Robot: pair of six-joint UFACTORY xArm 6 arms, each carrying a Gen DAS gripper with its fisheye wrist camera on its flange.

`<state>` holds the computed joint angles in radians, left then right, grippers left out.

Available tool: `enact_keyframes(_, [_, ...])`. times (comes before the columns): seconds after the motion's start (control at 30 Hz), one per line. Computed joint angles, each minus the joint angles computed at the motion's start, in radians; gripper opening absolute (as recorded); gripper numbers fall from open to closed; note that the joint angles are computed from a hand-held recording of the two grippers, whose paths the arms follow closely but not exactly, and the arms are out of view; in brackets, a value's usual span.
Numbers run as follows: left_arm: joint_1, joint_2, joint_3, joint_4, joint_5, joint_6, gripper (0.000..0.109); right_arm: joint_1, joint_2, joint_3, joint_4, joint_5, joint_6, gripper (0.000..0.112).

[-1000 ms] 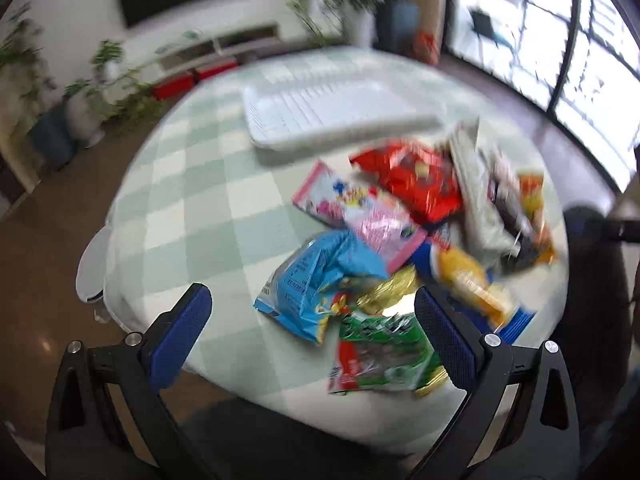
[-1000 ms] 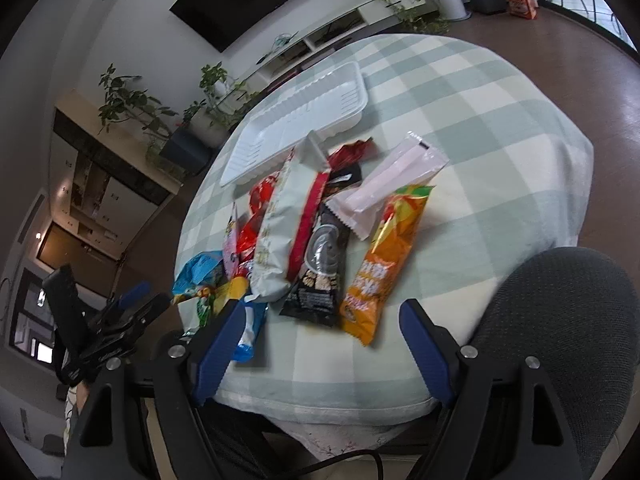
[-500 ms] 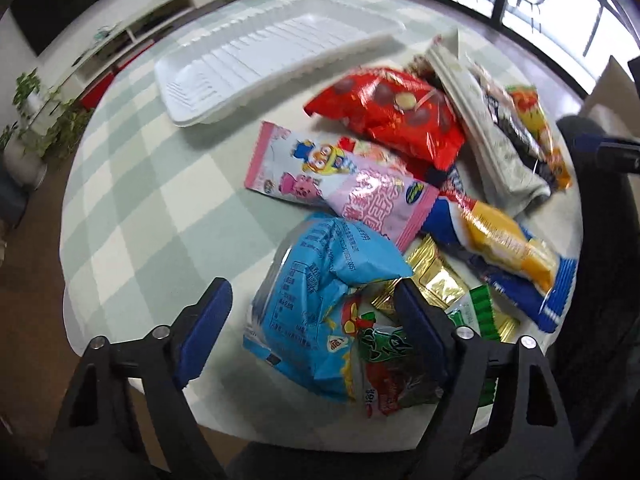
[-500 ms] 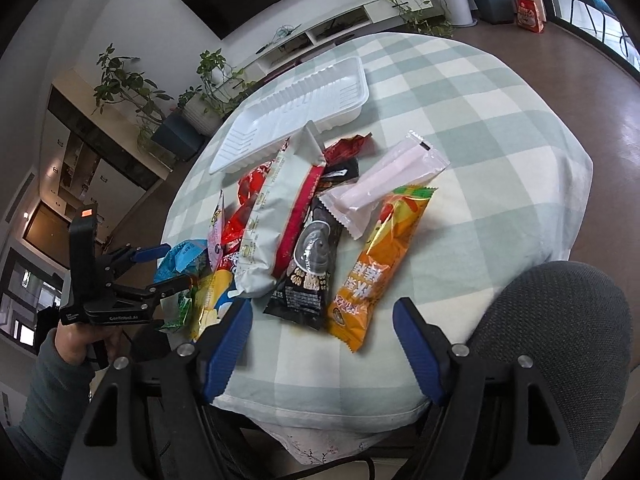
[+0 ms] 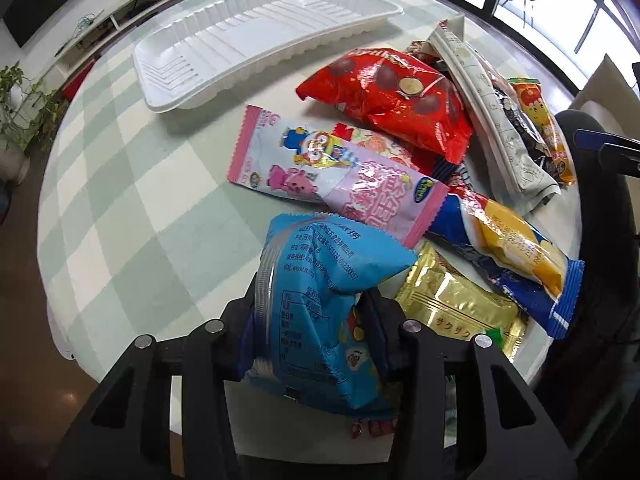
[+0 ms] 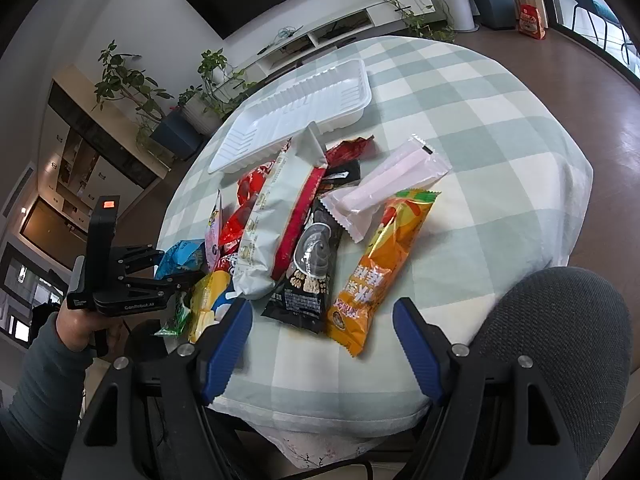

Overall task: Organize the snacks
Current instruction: 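Grasp the blue snack bag with the left gripper while the right gripper approaches the orange stick packet, then grasp the orange-yellow stick packet with the right gripper and lift it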

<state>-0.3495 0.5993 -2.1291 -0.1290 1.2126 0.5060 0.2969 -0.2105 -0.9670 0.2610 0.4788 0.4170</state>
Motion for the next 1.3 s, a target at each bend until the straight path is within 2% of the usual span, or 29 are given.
enact_keyframes(0.07, [0.008,-0.004,0.008,-0.019,-0.015,-0.007,0.041,-0.002,0.007,-0.005,-0.012,0.0,0.012,0.075])
enact_keyframes(0.13, [0.018,-0.031,0.05,-0.033,-0.038,-0.013,0.041,-0.005,0.02,-0.016,-0.029,0.002,0.011,0.07])
enact_keyframes(0.27, [0.039,-0.071,0.114,-0.078,-0.083,-0.018,0.04,-0.012,0.063,-0.053,-0.109,0.03,0.056,0.053])
enact_keyframes(0.37, [0.059,-0.097,0.15,-0.127,-0.105,-0.018,0.04,-0.029,0.09,-0.073,-0.069,0.047,0.071,0.052])
enact_keyframes(0.63, [0.09,-0.169,0.249,-0.239,-0.159,-0.004,0.04,-0.038,0.152,-0.112,-0.099,0.067,0.098,0.049])
enact_keyframes(0.73, [0.096,-0.191,0.278,-0.27,-0.172,-0.004,0.04,-0.037,0.157,-0.116,-0.129,0.074,0.096,0.038])
enact_keyframes(0.8, [0.1,-0.209,0.304,-0.291,-0.185,-0.001,0.04,-0.04,0.157,-0.116,-0.111,0.081,0.071,0.023])
enact_keyframes(0.83, [0.101,-0.22,0.319,-0.299,-0.192,0.0,0.04,-0.04,0.153,-0.111,-0.109,0.081,0.071,0.021])
enact_keyframes(1.07, [0.11,-0.266,0.387,-0.36,-0.219,0.008,0.04,-0.049,0.119,-0.066,-0.004,0.035,0.019,0.018])
enact_keyframes(1.3, [0.147,-0.29,0.402,-0.476,-0.201,0.011,0.04,-0.07,0.054,-0.028,0.012,-0.038,0.02,0.018])
